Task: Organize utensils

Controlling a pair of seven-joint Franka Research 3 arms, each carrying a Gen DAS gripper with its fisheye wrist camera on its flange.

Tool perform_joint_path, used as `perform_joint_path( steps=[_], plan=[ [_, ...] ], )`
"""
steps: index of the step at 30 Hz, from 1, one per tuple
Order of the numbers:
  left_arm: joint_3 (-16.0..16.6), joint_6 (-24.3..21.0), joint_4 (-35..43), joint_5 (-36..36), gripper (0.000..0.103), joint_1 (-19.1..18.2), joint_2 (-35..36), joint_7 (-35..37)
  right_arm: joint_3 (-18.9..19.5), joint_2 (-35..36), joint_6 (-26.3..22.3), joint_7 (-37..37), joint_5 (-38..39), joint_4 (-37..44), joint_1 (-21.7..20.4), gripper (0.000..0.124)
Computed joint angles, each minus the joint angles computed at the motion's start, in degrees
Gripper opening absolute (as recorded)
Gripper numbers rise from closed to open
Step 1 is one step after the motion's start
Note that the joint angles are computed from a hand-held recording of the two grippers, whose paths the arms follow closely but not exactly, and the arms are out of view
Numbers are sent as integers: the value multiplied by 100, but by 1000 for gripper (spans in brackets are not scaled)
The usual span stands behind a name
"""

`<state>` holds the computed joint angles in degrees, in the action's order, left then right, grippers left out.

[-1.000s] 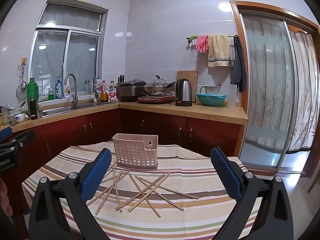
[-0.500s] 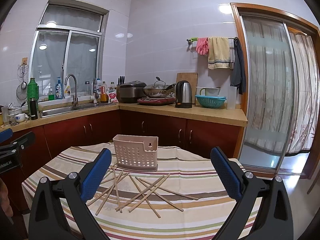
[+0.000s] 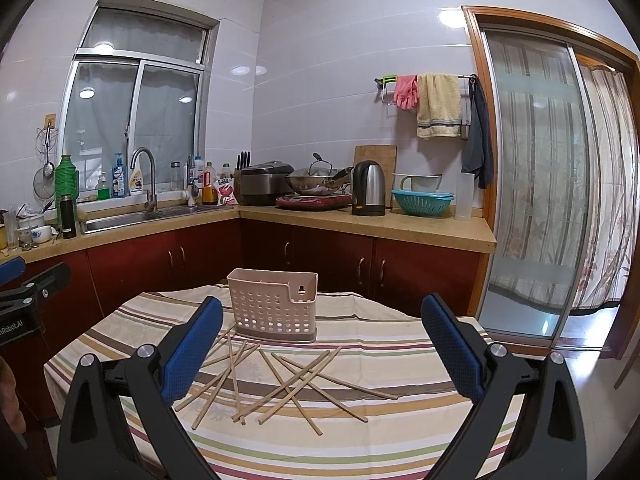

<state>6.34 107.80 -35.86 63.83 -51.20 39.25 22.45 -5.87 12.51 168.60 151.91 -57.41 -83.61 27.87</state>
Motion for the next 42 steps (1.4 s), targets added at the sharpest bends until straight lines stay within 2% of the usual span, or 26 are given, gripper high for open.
perform_joint_path(
  steps=[2,4,12,22,35,42],
  plan=[
    [-17,-27,5,4,99,3,0,-11,-13,0,4,30,-30,-5,10,97],
    [34,-66,344,-59,99,9,221,132,-1,-4,3,3,-7,-9,0,97],
    [56,7,28,-70,99,-18,64,-6,-3,-2,16,37,-37,-18,-5,97],
    [91,-44,297,-147,99,0,224,94,-10,8,11,68,-71,-9,6,97],
    [119,-23,225,-151,99,-14,185,57,-14,9,20,31,-31,-14,6,97],
    [168,-42,516,-267,99,7,364,187,-31,44,26,19,-9,19,13,97]
  ],
)
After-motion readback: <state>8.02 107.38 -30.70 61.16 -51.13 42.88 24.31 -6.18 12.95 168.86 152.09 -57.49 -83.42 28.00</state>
